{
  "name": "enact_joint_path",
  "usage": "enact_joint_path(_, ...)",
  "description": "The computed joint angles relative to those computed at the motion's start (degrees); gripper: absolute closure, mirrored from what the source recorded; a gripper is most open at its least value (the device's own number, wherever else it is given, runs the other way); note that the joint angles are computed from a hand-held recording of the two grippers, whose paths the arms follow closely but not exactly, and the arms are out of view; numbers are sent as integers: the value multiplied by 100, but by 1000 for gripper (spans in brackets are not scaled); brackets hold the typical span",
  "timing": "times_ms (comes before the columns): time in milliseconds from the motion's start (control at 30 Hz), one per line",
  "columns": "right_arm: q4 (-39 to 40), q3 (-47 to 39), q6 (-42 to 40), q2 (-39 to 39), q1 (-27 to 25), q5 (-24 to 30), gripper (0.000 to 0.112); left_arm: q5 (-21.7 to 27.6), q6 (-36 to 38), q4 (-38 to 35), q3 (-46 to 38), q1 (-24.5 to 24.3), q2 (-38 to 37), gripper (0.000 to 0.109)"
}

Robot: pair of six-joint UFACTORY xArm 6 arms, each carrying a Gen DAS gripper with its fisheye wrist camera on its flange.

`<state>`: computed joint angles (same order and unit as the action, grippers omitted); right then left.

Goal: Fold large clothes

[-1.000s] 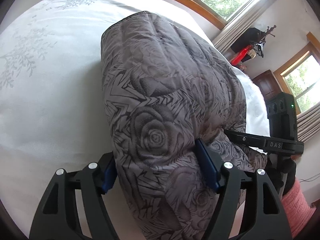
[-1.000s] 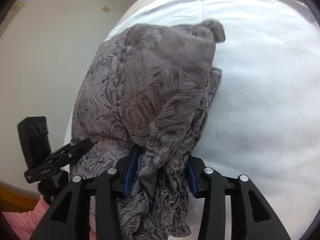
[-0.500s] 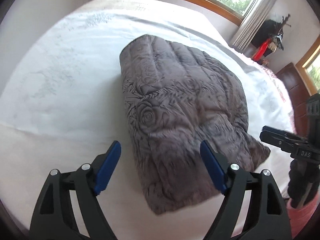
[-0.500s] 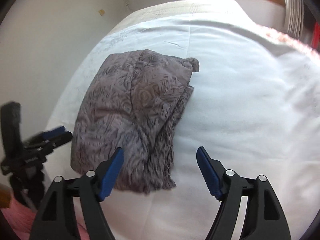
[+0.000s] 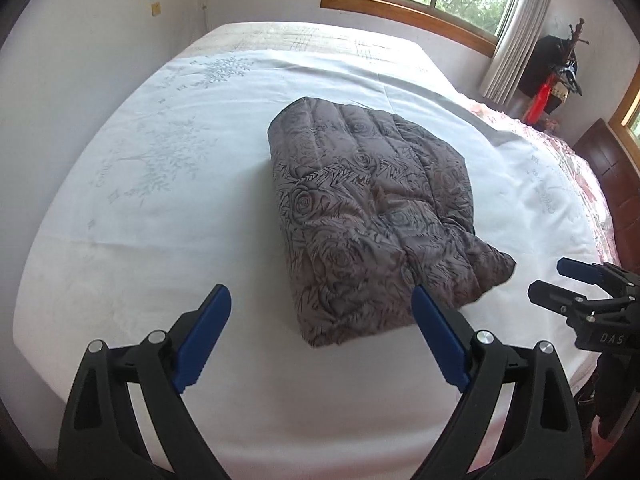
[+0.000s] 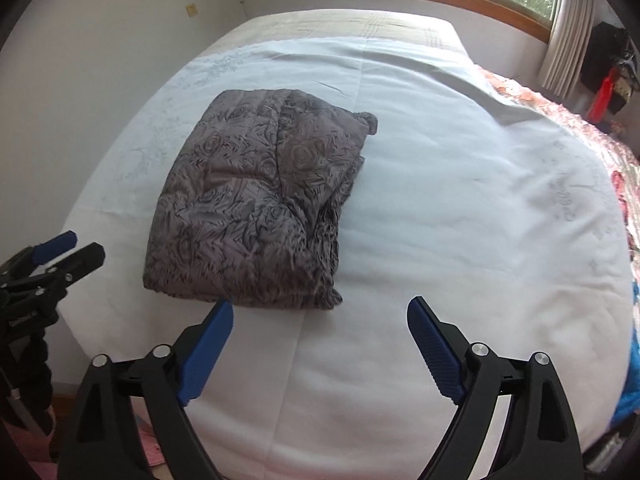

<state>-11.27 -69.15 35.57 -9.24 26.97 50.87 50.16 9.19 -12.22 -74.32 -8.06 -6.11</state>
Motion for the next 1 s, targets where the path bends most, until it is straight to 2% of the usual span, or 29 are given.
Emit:
enact_joint_path(200, -29, 54, 283, -227, 220, 297, 20, 115, -125, 269, 240, -28, -429, 18)
enact_joint_path(533, -53, 67, 596, -411, 451, 764, 18, 619, -212, 476, 415, -18, -806, 18)
enact_joint_path(1000, -31, 154, 651, -516, 508, 913, 18, 778, -184, 571, 632, 28, -1046, 18)
